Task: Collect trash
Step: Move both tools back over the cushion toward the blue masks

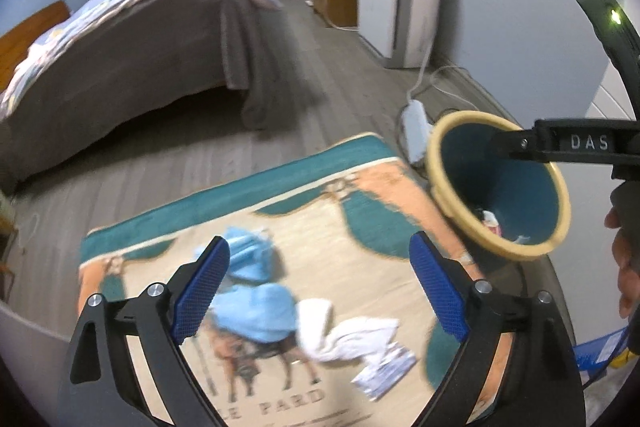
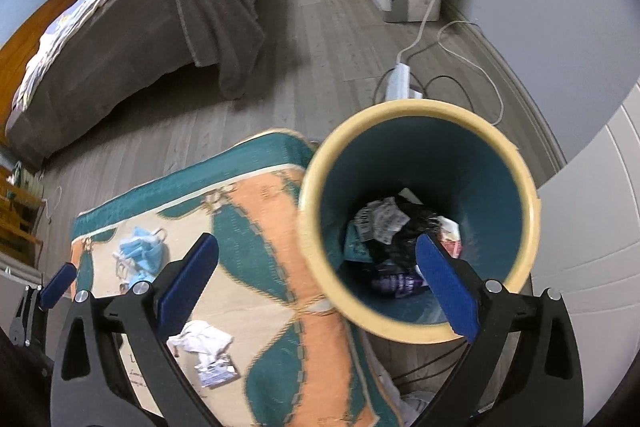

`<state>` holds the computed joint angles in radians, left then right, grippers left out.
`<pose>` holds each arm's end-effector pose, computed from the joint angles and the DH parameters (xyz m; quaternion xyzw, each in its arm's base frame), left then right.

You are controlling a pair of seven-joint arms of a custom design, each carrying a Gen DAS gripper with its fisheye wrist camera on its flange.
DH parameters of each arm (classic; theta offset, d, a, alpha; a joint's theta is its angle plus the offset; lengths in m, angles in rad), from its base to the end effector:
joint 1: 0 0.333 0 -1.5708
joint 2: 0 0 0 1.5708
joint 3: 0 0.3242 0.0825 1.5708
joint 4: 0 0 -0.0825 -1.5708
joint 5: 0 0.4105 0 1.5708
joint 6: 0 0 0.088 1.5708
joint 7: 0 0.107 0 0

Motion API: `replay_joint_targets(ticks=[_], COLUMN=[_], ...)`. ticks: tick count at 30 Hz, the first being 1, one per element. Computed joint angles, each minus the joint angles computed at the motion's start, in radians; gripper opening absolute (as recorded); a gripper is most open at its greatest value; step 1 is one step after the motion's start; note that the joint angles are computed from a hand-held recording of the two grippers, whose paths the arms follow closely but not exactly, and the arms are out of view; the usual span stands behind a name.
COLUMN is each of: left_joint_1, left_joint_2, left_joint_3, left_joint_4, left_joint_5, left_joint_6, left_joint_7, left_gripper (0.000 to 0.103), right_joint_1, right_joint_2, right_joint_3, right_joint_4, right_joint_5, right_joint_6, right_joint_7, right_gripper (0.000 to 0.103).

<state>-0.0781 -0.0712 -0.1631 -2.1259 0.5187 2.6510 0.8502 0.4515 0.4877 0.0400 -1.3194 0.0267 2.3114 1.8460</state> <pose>0.5716 -0.1563 0.5013 -0.6944 0.6349 -0.2133 0.2633 0.6836 0.3586 0.5139 -0.7476 0.6151 -0.0790 0.2376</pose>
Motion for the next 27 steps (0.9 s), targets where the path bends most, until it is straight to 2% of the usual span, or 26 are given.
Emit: replay_joint_targets(ticks=[7, 16, 22, 27], left_joint_1=[0.041, 0.109, 0.14, 0.16], left_joint_2=[-0.113, -0.236, -0.287, -0.282], left_joint_3=[0.02, 0.035, 0.053, 0.062], left_joint_4=[-0.111, -0.225, -0.278, -0.289], left_joint_5=[-0.003, -0.012, -0.048, -0.067], left_joint_6=[0.0, -0.035, -0.052, -0.048], left_joint_7=[-0.007, -0.029, -0.022, -0.018], left_gripper=[0.091, 0.091, 0.091, 0.091], right_joint_1=[0.053, 0.106, 0.141, 0.162], right_joint_2=[0.021, 0.088, 0.14, 0.197], right_joint_3=[0.01, 0.032, 0.029, 0.025], right_joint_4=[0.036, 0.119, 0.183, 0.256], right_joint_5=[-0.038, -0.021, -0.032, -0.039], right_joint_6=[-0.022, -0.093, -0.148, -0.184], right_joint_7=[-0.003, -0.02, -0.037, -0.06], right_gripper=[0.097, 0.097, 0.097, 0.097])
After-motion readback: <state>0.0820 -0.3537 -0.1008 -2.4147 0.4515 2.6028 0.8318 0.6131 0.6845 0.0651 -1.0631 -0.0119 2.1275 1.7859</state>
